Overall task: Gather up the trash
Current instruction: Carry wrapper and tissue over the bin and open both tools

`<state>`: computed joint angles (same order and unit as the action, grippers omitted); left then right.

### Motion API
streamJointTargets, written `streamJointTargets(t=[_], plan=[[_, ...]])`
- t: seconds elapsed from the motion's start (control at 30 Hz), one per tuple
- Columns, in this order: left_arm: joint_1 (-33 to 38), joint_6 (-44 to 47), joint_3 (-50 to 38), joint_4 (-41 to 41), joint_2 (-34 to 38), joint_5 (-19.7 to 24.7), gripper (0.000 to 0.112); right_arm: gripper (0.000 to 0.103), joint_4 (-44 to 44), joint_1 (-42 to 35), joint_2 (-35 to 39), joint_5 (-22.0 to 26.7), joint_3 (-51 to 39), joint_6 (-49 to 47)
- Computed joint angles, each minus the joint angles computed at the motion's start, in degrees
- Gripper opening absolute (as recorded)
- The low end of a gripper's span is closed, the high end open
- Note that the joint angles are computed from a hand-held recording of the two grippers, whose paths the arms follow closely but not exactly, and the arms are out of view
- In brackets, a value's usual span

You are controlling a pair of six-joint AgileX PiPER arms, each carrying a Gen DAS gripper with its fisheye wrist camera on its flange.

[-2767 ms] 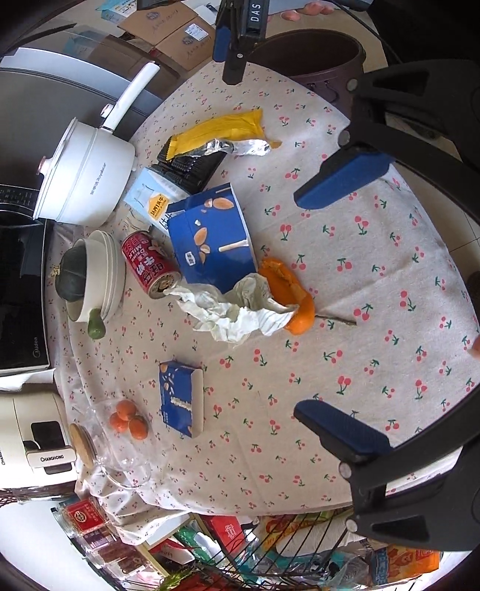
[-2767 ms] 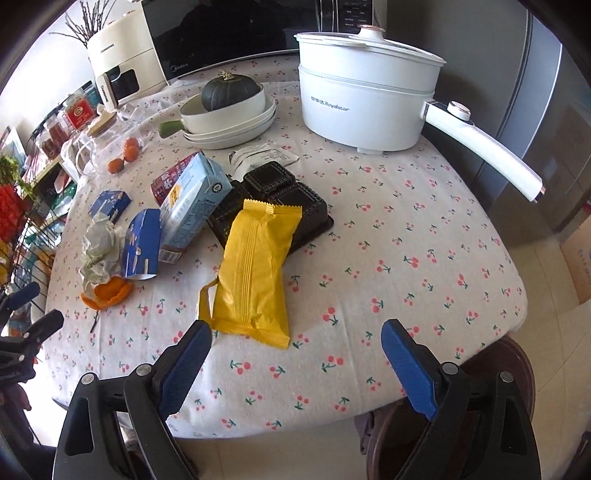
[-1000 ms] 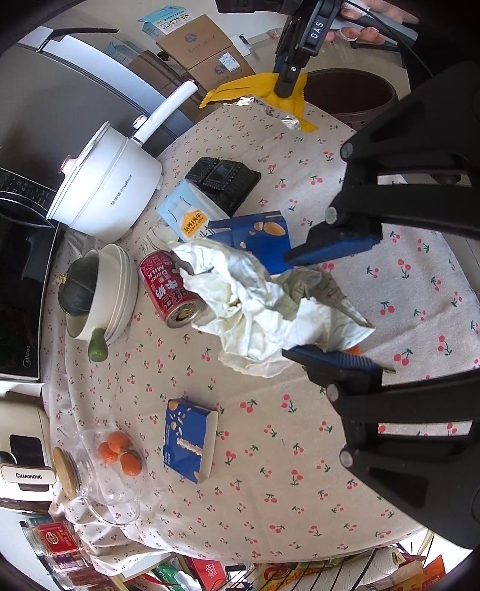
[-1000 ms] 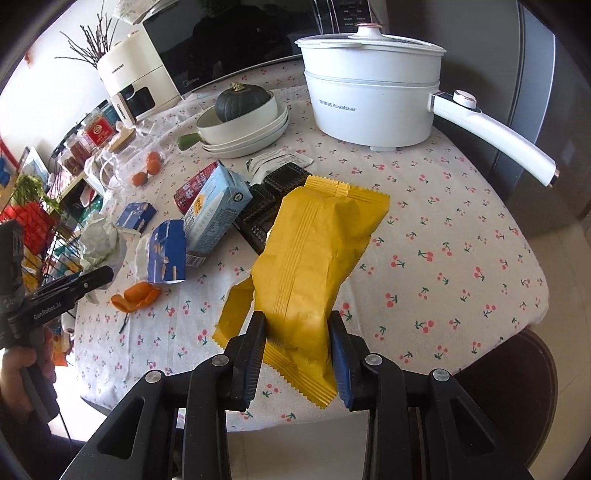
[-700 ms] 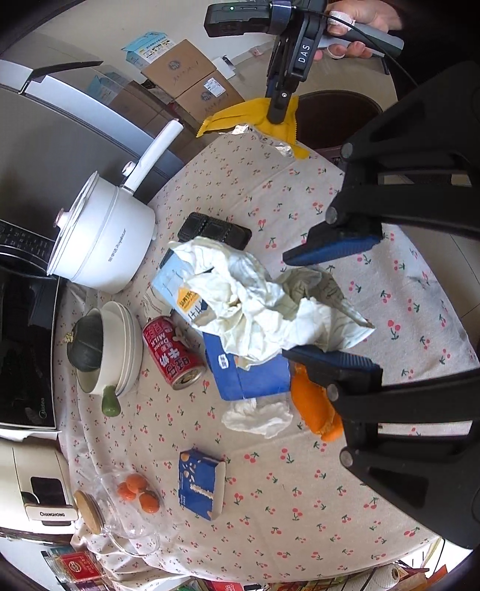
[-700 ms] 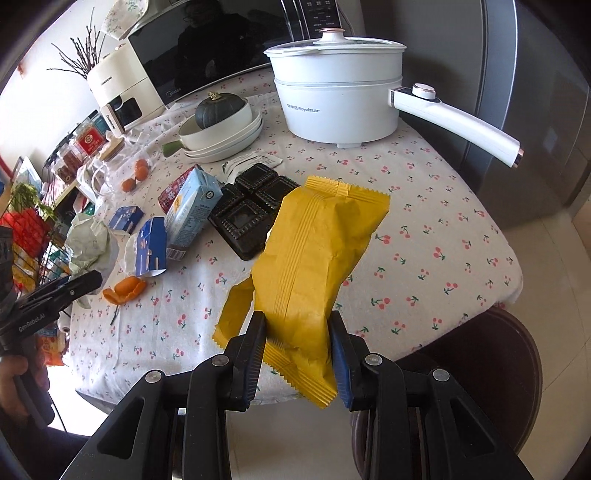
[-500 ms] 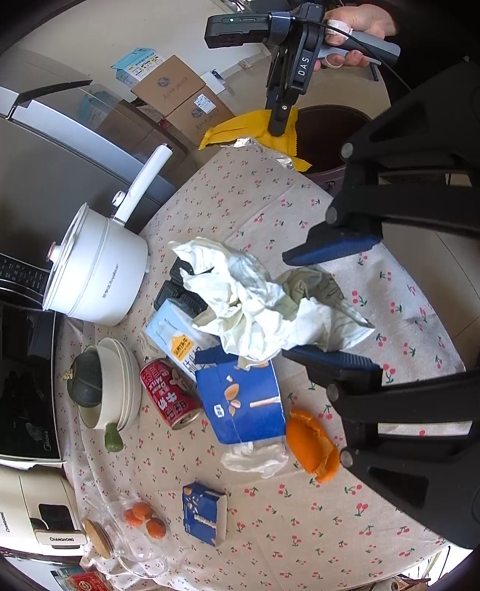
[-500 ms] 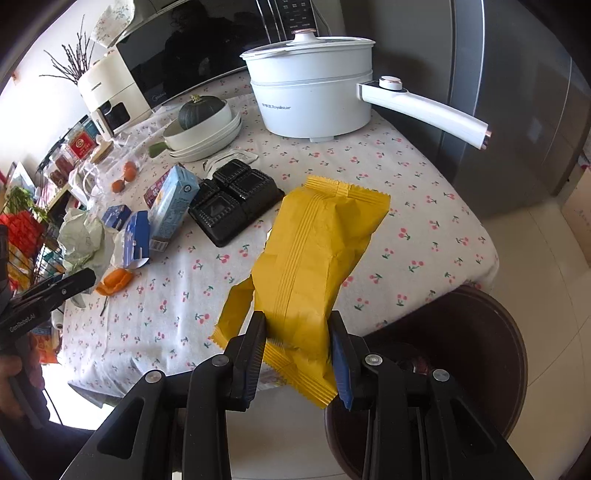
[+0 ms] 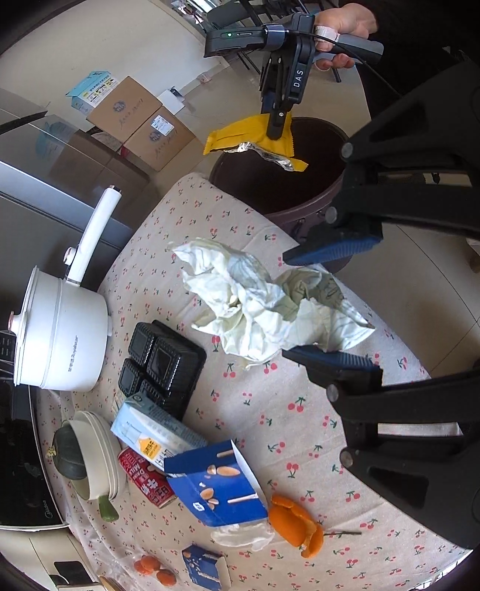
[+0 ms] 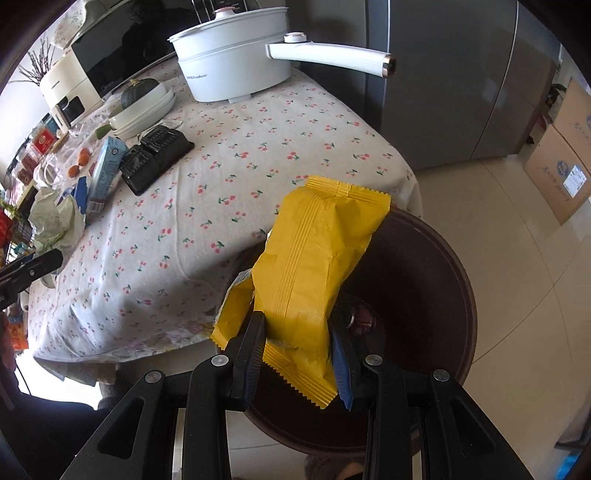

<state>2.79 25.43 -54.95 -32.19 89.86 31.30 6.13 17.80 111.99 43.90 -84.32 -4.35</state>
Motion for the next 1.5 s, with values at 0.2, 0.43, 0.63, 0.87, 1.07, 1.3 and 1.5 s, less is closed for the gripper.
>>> streamJointTargets(t=[0.2, 0.43, 0.63, 0.87, 1.07, 1.3, 1.5], plan=[[-4.3, -2.3, -1.0, 1.3, 1.9, -0.6, 0.046, 0.036, -0.8, -3.3, -0.6, -1.7, 4.8, -1.5], [-8.9, -4.7, -2.7, 2.8, 4.5, -1.2, 0.046, 0.052, 0.7, -7.9, -1.7, -3.1, 8.2, -3.0], [-13.2, -6.8, -5.0, 4.0, 7.3, -1.2, 0.046, 0.061, 1.4, -10.2, -3.9, -5.0, 10.9, -4.5], [-19.1, -7.6, -9.2, 5.0, 11.8, -1.2, 0.046, 0.063, 1.6, -11.9, -6.0, -5.7, 13.1, -5.6], [-23.5, -6.2, -13.8, 4.1, 16.2, -1.3, 0.046, 0.065, 0.6, -13.5, -7.2, -6.7, 15.1, -5.3], [-26.4, -10.1, -16.8, 9.0, 18.7, -3.3, 0.088, 0.065, 1.1, -15.3, -7.4, -6.7, 15.5, -5.4], [-26.9, -20.9, -17.6, 20.0, 19.3, -2.4, 0.092, 0.067, 1.2, -15.0, -7.4, -7.0, 15.4, -5.5]])
